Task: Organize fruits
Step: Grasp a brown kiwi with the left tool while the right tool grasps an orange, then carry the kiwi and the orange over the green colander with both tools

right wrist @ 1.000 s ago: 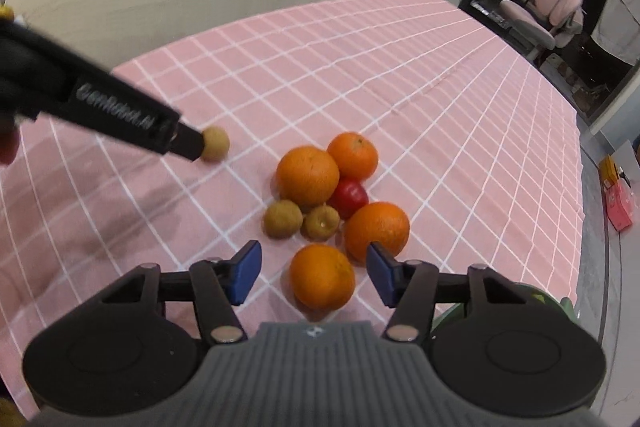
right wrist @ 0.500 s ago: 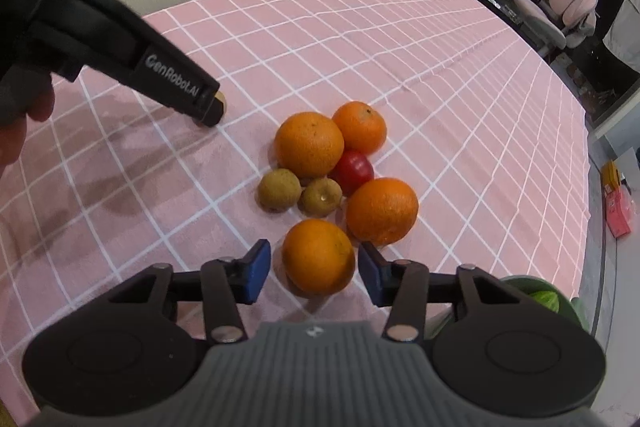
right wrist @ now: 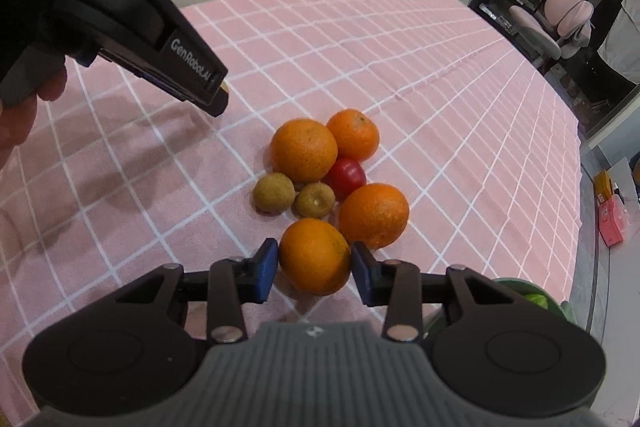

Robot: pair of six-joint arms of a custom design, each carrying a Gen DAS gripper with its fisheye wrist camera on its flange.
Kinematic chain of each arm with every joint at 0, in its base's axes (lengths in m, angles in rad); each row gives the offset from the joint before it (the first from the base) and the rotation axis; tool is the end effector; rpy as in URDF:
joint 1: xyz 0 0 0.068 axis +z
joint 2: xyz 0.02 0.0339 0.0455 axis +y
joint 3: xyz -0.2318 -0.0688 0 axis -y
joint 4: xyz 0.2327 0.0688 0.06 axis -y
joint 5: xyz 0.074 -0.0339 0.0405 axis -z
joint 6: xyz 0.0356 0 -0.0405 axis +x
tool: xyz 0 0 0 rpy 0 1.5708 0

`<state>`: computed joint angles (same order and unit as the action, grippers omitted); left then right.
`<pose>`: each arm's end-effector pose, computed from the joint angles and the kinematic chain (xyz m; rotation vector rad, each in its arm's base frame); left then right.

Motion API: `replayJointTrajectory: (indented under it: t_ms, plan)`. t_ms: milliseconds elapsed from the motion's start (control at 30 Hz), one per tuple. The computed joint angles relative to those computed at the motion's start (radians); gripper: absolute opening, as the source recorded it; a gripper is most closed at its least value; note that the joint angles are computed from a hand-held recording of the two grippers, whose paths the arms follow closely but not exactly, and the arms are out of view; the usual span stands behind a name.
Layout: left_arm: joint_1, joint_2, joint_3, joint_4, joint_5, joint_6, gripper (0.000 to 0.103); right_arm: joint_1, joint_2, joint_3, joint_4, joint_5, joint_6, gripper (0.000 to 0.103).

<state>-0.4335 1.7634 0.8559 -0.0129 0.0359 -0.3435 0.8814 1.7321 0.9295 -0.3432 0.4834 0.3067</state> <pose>0.2910 -0.1361 0.1074 0.1290 2.5253 -0.3650 0.2071 0.2253 0.1205 -0.5853 2.4532 -0.2104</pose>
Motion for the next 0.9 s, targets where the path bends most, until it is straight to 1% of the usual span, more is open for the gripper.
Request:
replayJointTrajectory:
  t_ms: [133, 300, 433, 500, 633, 733, 800, 900]
  plan:
    - [-0.018, -0.092, -0.007, -0.061, -0.004, 0.025, 0.028, 0.022, -0.079, -0.020, -0.023, 0.016, 0.027, 0.037]
    - [-0.056, -0.196, 0.004, -0.153, 0.025, 0.028, 0.028, 0.059, -0.217, -0.055, -0.083, 0.053, 0.090, 0.036]
    - [-0.129, -0.257, 0.027, -0.220, 0.029, 0.023, 0.027, 0.083, -0.379, -0.101, -0.173, 0.078, 0.167, 0.036]
    - [-0.163, -0.283, 0.034, -0.234, 0.062, 0.018, 0.027, 0.091, -0.462, -0.124, -0.227, 0.090, 0.213, 0.036]
    - [-0.236, -0.289, 0.068, -0.249, 0.109, 0.017, 0.027, 0.106, -0.639, -0.169, -0.379, 0.115, 0.320, 0.036]
    - [-0.281, -0.264, 0.095, -0.248, 0.141, 0.030, 0.028, 0.102, -0.753, -0.197, -0.488, 0.123, 0.391, 0.036]
    - [-0.317, -0.230, 0.119, -0.252, 0.143, 0.053, 0.028, 0.082, -0.823, -0.222, -0.541, 0.119, 0.423, 0.037]
    - [-0.374, -0.163, 0.165, -0.277, 0.126, 0.094, 0.028, 0.020, -0.925, -0.270, -0.585, 0.087, 0.425, 0.037]
